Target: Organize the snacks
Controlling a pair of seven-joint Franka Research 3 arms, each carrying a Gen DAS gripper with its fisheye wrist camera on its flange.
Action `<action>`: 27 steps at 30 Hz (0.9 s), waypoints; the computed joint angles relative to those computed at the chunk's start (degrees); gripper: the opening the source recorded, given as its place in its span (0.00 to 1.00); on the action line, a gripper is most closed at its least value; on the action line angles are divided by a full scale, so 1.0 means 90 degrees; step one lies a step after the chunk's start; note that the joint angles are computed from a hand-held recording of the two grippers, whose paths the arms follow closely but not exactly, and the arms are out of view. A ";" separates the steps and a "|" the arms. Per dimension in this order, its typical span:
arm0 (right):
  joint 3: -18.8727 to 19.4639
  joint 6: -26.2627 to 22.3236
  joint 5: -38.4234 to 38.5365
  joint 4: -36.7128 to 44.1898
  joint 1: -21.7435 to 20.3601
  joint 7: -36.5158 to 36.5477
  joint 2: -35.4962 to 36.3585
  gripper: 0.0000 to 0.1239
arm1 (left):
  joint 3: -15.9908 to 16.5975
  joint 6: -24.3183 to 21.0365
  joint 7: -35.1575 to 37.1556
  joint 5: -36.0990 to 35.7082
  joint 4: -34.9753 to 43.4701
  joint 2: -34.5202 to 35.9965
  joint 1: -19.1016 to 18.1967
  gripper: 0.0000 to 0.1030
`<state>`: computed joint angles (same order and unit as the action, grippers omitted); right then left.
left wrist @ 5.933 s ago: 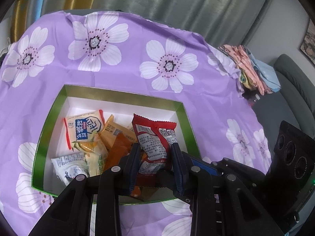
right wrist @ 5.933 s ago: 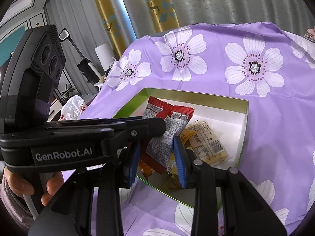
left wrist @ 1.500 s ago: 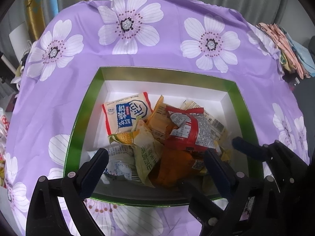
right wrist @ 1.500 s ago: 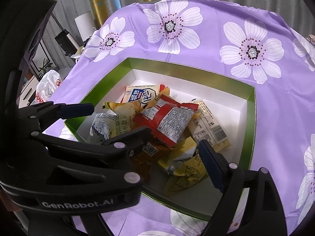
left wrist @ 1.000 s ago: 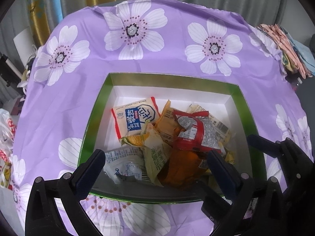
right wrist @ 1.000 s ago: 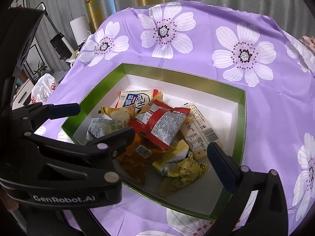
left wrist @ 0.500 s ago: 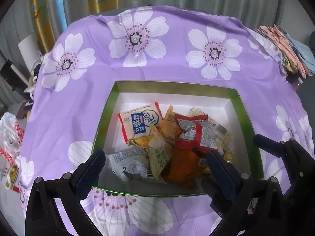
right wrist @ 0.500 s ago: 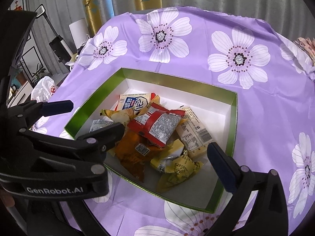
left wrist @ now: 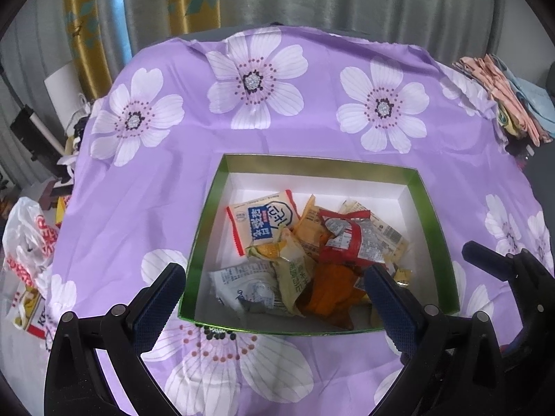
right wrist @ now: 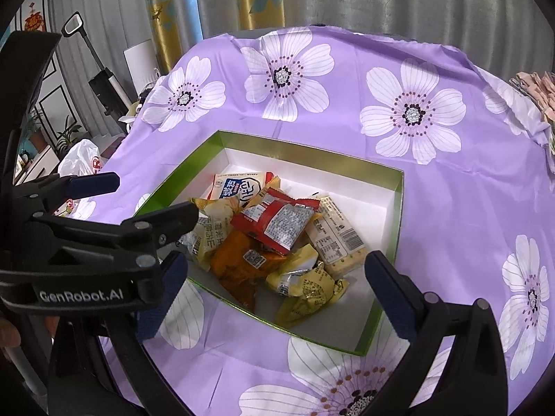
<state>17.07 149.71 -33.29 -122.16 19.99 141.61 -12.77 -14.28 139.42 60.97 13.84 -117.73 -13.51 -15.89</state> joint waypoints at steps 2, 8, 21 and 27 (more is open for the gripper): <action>0.0009 -0.0015 0.0006 -0.0008 0.0010 0.0010 -0.0029 0.83 | 0.0002 -0.0007 -0.0013 0.0027 -0.0023 -0.0034 0.0010 0.99; 0.0060 -0.0060 -0.0044 -0.0011 0.0014 0.0035 -0.0094 0.83 | 0.0018 -0.0062 -0.0003 0.0058 -0.0080 -0.0133 0.0026 0.99; 0.0254 -0.0167 -0.0163 -0.0115 -0.0049 0.0191 -0.0378 0.83 | 0.0020 -0.0048 0.0005 0.0084 -0.0281 -0.0484 0.0026 0.99; 0.0358 -0.0227 -0.0230 -0.0146 -0.0084 0.0233 -0.0521 0.83 | 0.0016 -0.0088 0.0018 0.0018 -0.0322 -0.0662 0.0007 0.99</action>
